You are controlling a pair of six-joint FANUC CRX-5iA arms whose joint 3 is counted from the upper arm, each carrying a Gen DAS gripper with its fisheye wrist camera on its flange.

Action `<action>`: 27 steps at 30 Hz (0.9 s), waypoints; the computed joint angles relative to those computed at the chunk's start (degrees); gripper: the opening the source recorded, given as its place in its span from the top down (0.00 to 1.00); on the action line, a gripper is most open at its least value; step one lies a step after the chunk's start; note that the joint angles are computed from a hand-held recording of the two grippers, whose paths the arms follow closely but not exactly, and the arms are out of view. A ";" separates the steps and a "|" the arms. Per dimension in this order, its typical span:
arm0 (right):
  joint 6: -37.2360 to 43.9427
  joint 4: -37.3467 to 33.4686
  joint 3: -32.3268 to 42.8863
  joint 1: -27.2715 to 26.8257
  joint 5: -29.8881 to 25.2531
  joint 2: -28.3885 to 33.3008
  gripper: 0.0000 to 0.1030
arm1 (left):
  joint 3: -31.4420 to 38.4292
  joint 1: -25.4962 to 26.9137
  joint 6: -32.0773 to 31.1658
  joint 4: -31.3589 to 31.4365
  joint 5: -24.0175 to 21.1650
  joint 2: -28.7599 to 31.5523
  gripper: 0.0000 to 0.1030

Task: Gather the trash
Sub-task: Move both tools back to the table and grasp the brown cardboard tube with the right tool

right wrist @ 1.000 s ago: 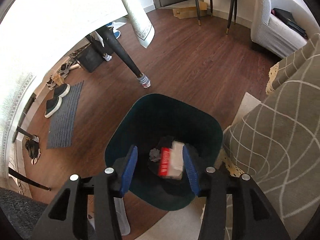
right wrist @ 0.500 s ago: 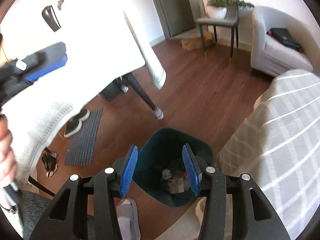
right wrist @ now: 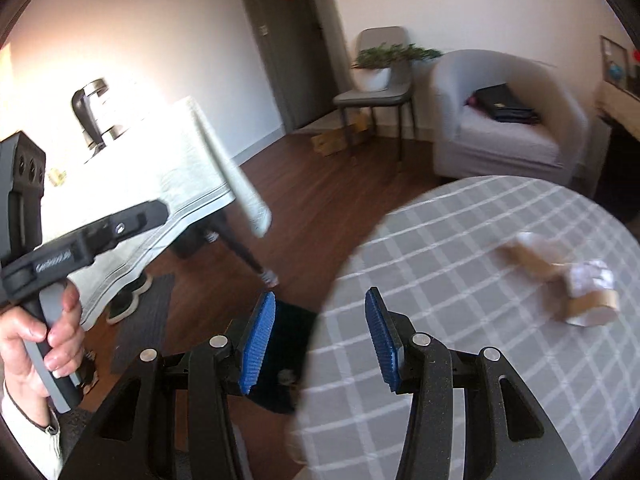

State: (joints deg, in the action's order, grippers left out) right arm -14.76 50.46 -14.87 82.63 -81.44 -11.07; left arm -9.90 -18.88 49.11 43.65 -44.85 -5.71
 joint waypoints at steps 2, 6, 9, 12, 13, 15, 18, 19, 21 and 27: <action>-1.96 0.06 -1.42 1.65 -3.89 -1.72 0.52 | 0.30 -1.91 0.80 -0.11 0.42 0.37 0.36; -5.60 -0.85 -3.83 5.40 -12.85 -4.90 0.42 | 0.62 -5.61 1.29 -1.41 1.65 0.93 0.29; -8.13 -2.28 -5.48 7.34 -17.71 -6.80 0.36 | 0.31 -7.95 0.53 -1.21 3.07 1.58 0.26; -11.16 -4.49 -7.46 9.62 -22.12 -9.09 0.32 | 1.38 -10.07 2.22 -2.59 2.91 3.13 0.25; -12.31 -5.03 -8.28 10.39 -23.32 -10.29 0.31 | 1.88 -11.03 2.78 -2.85 2.78 3.89 0.25; -14.10 -5.80 -9.52 11.47 -24.98 -11.96 0.31 | 3.04 -12.42 3.47 -3.82 2.35 5.12 0.25; -15.85 -6.96 -11.06 11.97 -26.74 -14.02 0.29 | 4.58 -14.24 3.72 -4.83 2.92 6.75 0.24; -16.26 -7.50 -11.49 11.75 -26.74 -14.54 0.29 | 5.02 -14.79 3.64 -4.56 2.97 7.39 0.23; -17.16 -8.31 -12.62 11.66 -26.59 -16.02 0.29 | 6.08 -15.78 3.51 -4.48 2.86 8.69 0.22; -16.77 -8.21 -15.71 8.21 -22.61 -19.83 0.29 | 10.35 -17.85 2.75 -6.72 2.42 13.11 0.20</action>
State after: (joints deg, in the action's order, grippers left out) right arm -31.53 42.26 -30.59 90.83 -104.05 -30.90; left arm 0.45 -36.73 51.85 36.93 -42.42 7.39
